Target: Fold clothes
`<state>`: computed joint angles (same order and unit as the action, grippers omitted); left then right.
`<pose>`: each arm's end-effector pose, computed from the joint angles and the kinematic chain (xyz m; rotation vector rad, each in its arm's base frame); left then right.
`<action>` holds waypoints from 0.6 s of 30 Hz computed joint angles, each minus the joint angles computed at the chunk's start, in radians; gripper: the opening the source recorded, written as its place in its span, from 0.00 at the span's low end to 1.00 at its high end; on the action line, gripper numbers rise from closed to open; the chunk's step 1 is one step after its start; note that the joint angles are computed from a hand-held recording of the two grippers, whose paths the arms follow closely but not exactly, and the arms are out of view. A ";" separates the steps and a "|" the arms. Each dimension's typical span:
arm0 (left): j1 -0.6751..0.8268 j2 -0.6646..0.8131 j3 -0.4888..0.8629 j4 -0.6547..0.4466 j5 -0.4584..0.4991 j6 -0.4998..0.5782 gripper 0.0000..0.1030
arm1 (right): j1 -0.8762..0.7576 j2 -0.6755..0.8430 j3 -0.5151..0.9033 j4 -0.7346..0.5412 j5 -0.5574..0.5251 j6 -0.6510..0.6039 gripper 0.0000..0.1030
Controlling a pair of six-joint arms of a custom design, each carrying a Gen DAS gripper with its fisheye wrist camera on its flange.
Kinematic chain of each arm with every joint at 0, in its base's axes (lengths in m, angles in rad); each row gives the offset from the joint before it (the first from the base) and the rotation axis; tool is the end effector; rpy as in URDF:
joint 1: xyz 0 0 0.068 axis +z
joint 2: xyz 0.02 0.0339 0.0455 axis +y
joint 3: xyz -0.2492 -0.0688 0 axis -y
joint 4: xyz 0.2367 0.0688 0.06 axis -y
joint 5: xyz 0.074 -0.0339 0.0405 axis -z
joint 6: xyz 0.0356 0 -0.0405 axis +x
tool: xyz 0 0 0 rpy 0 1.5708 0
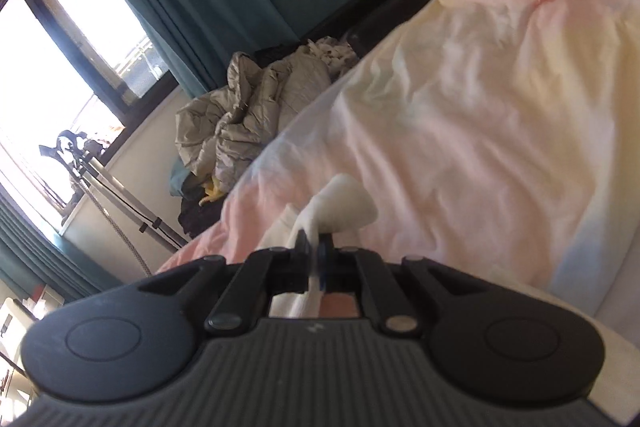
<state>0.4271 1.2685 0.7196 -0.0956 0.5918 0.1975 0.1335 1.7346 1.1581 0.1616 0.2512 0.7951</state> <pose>0.2465 0.0904 0.2169 0.0764 2.1042 -0.2845 0.3888 0.0433 0.2369 0.7983 1.8219 0.3552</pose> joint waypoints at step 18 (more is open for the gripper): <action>0.000 -0.042 -0.005 -0.048 -0.008 0.030 0.91 | 0.037 -0.084 -0.268 -0.040 0.092 0.031 0.16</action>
